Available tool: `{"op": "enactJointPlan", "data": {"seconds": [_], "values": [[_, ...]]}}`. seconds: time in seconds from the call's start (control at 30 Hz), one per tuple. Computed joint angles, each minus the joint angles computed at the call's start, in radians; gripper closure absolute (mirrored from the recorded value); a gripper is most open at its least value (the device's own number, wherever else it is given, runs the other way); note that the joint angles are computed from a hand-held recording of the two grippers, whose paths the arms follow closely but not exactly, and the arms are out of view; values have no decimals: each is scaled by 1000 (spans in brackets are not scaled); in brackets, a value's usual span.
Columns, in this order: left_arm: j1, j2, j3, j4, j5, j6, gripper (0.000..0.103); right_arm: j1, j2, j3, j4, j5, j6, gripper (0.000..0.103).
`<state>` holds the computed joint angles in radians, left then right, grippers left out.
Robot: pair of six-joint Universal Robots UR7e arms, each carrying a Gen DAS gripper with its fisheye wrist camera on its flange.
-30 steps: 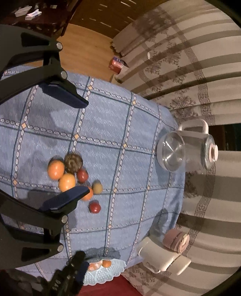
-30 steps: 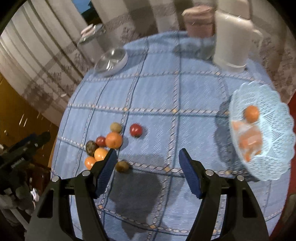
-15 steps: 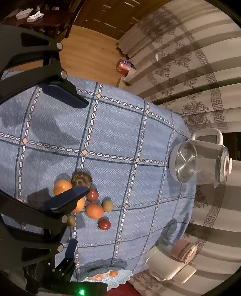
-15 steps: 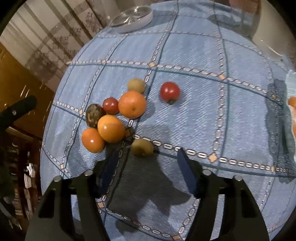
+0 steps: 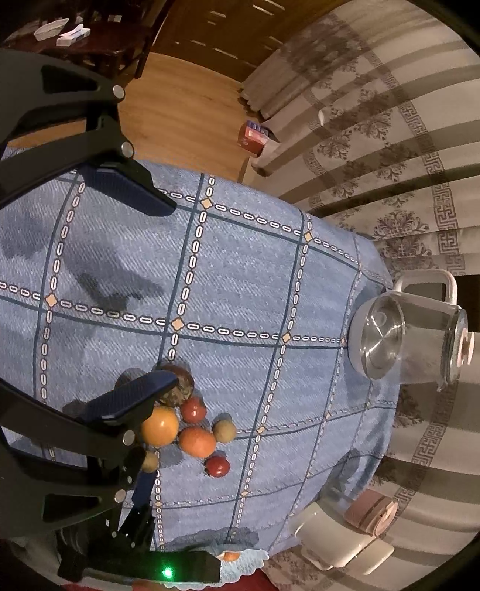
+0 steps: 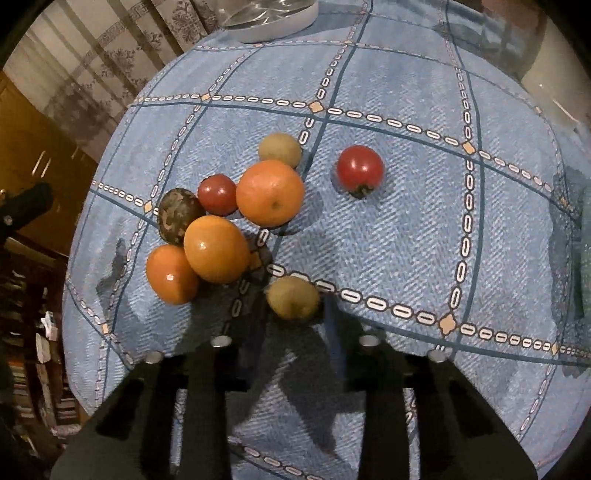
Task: Organize fruits
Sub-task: 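Grasp the small brown kiwi with the right tool while the left tool grasps an orange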
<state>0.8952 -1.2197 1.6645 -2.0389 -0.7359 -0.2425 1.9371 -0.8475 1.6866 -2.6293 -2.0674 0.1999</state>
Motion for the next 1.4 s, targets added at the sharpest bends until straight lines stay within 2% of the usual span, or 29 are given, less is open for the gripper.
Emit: {"op": "enactJointPlan", "data": {"seconds": [0.3, 0.7, 0.93, 1.2, 1.4], "values": [[1, 16, 20, -10, -22, 23, 18, 5, -49, 46, -20, -7, 17, 74], [2, 72, 52, -40, -79, 78, 18, 15, -131, 112, -42, -29, 37, 74], [13, 97, 50, -31, -122, 69, 18, 15, -174, 143, -44, -41, 39, 74], [20, 118, 51, -20, -148, 44, 28, 10, -219, 180, -50, -49, 34, 74], [27, 134, 57, -14, -163, 24, 41, 10, -245, 202, -53, -55, 26, 74]]}}
